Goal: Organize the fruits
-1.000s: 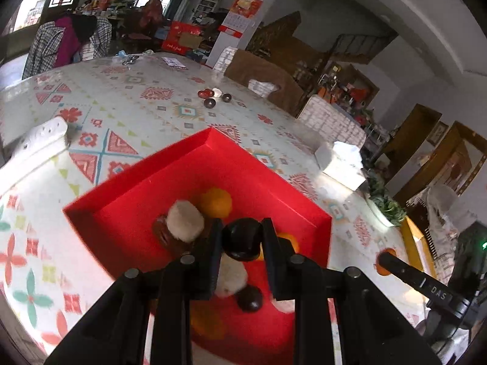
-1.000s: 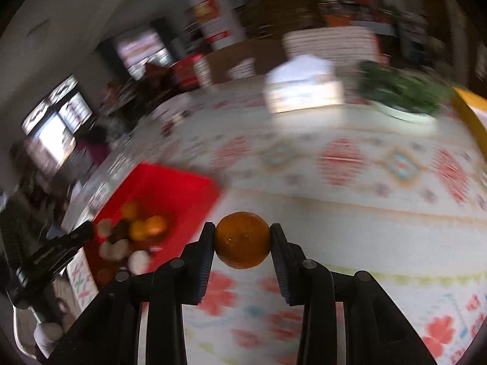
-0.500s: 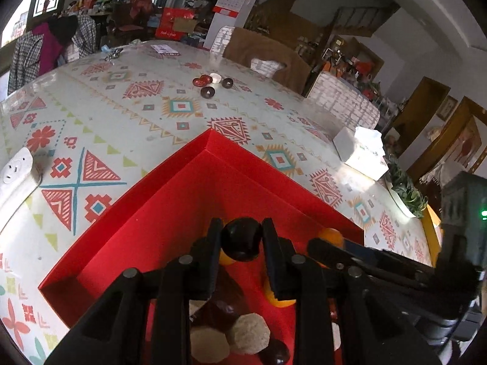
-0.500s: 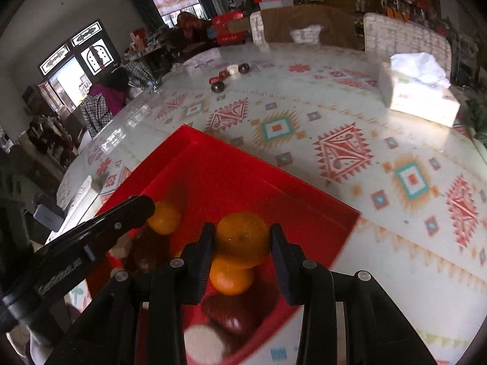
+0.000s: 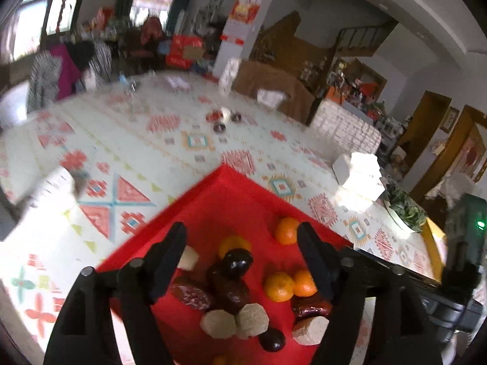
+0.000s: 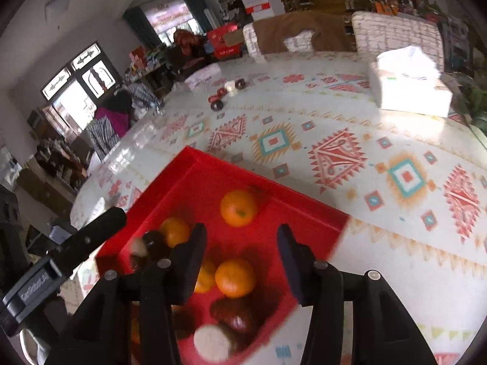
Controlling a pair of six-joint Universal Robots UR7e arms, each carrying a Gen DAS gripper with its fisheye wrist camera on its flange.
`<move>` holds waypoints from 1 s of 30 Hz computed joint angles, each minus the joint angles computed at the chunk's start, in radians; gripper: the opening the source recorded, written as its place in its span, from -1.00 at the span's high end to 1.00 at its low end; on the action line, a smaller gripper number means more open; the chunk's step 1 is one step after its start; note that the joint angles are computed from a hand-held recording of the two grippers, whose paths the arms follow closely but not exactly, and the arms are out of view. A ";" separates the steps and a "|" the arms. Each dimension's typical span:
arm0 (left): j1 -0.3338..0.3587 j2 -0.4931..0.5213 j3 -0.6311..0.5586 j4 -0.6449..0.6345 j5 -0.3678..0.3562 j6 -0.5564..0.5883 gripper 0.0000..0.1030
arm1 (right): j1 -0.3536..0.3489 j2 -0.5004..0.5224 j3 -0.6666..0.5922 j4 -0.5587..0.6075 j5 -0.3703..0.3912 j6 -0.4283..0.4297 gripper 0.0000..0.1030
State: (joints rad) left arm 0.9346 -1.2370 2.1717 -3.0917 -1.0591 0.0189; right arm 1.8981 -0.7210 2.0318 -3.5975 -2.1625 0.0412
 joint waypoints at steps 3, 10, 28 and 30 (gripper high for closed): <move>-0.062 -0.019 0.062 -0.114 0.098 0.039 -0.66 | 0.034 -0.011 0.060 -0.086 -0.049 -0.004 -0.10; -0.211 -0.057 0.188 -0.385 0.302 0.142 -0.95 | 0.099 0.000 0.177 -0.259 -0.141 0.013 -0.16; -0.429 -0.105 0.349 -0.254 0.587 -0.125 -1.00 | 0.237 0.137 0.287 -0.499 -0.293 -0.002 -0.35; -0.436 -0.102 0.355 -0.210 0.585 -0.144 -1.00 | 0.237 0.146 0.293 -0.499 -0.297 0.004 -0.39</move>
